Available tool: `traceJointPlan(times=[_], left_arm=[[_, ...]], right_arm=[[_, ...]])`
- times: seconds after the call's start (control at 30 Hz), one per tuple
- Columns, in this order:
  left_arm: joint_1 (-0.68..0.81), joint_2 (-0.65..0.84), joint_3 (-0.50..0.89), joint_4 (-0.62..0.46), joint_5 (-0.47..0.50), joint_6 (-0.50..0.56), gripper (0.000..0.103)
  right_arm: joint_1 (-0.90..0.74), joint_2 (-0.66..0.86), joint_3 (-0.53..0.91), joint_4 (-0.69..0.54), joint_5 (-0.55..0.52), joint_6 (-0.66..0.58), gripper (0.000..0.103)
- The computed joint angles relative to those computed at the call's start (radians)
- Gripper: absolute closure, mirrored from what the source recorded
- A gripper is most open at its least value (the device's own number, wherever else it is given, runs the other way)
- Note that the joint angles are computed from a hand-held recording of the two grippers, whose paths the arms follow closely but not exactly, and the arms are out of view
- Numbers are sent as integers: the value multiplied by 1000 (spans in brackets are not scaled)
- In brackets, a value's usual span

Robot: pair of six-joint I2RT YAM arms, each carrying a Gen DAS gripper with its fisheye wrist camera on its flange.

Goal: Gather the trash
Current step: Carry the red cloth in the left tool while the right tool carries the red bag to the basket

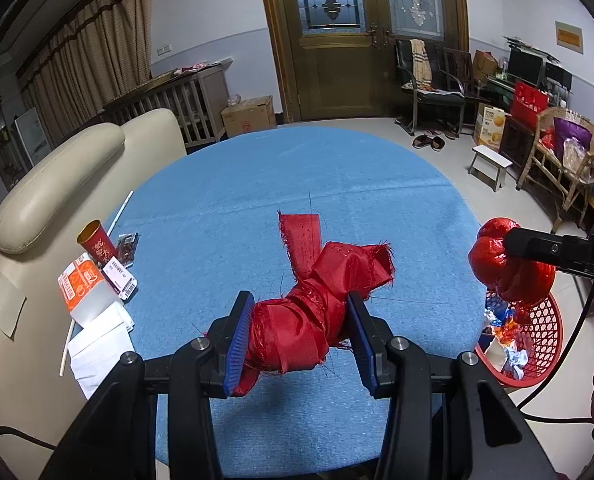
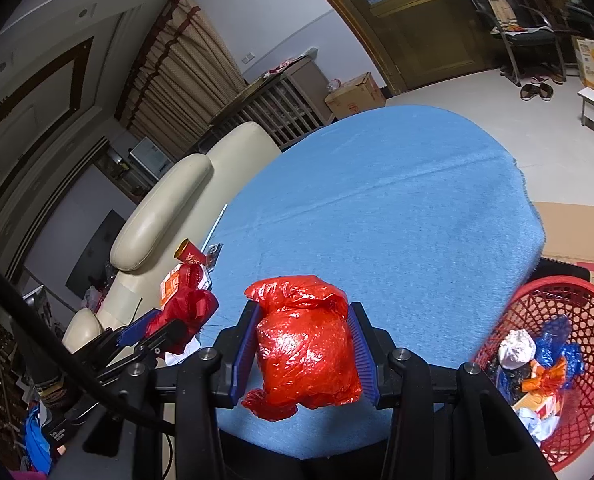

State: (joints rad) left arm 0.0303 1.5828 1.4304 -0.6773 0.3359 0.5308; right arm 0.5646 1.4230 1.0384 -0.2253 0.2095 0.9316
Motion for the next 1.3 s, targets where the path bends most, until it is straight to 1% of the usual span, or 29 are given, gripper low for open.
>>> traceJointPlan(times=[0.5, 0.8, 1.07, 1.3], left_arm=[[-69, -40, -33, -2, -22, 20, 55], [-117, -56, -52, 2, -39, 30, 55], [-170, -62, -61, 2, -59, 32, 55], [-236, -73, -82, 13, -78, 37, 55]], right_arm=[[-14, -160, -139, -22, 32, 48, 56], [-27, -226, -184, -47, 43, 67, 56], [-8, -273, -187, -139, 135, 77, 56], [-11, -357, -233, -193, 176, 95, 56]])
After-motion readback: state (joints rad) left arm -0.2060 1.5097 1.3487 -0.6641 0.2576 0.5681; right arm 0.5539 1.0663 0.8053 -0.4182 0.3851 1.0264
